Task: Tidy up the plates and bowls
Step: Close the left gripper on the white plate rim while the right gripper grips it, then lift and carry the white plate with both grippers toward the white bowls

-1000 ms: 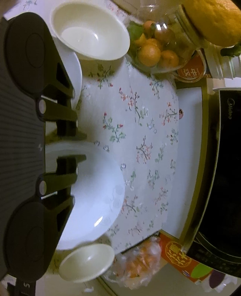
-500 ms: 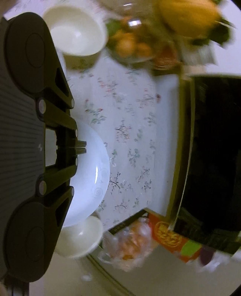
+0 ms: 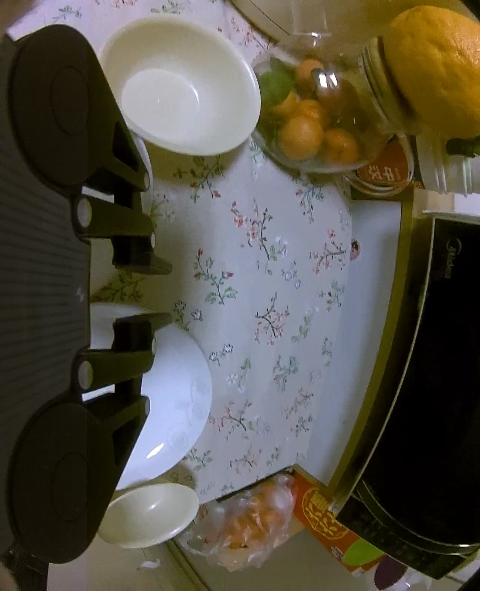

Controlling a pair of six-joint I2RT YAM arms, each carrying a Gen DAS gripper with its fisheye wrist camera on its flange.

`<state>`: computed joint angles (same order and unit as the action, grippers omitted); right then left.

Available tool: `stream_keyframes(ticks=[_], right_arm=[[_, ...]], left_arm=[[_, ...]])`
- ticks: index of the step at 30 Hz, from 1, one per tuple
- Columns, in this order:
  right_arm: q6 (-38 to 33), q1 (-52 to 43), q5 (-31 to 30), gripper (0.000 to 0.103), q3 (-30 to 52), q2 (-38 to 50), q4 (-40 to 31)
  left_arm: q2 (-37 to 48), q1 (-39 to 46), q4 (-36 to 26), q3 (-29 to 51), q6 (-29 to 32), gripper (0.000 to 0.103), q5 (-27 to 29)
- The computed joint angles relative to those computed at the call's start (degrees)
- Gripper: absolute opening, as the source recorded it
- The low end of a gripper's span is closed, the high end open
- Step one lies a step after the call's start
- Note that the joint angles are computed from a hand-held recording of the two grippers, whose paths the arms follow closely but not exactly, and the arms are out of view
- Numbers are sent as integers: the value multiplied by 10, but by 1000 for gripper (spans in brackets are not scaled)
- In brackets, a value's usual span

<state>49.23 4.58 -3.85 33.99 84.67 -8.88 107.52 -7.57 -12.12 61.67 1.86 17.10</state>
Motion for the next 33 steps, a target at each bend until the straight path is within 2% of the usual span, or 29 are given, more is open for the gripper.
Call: stream_keyframes(ticks=[3,5,10,14,16,25,33], right_arm=[[3,-1,-4,7,-4,-3,2],[5,-6,-10,7,-8,-3,7],[7,-3,-8,7,-6,0,8],[2,2,-4,8,-5,5,13],[0,5,-3,8,-8,5,16],[-1,18,7,9,-3,-13,-3],[-12,10,6,11,-21,-83,-30]], left_arm=[[-3,-13,4,-5,14,31,-5],[5,-22,3,-2,23,31,-15],[19,-29,3,2,34,23,-3],[16,-54,32,-18,58,20,-50],[15,-56,33,-19,57,13,-62],[-29,-47,27,-33,78,6,-46],[-79,-43,12,-49,75,4,-27]])
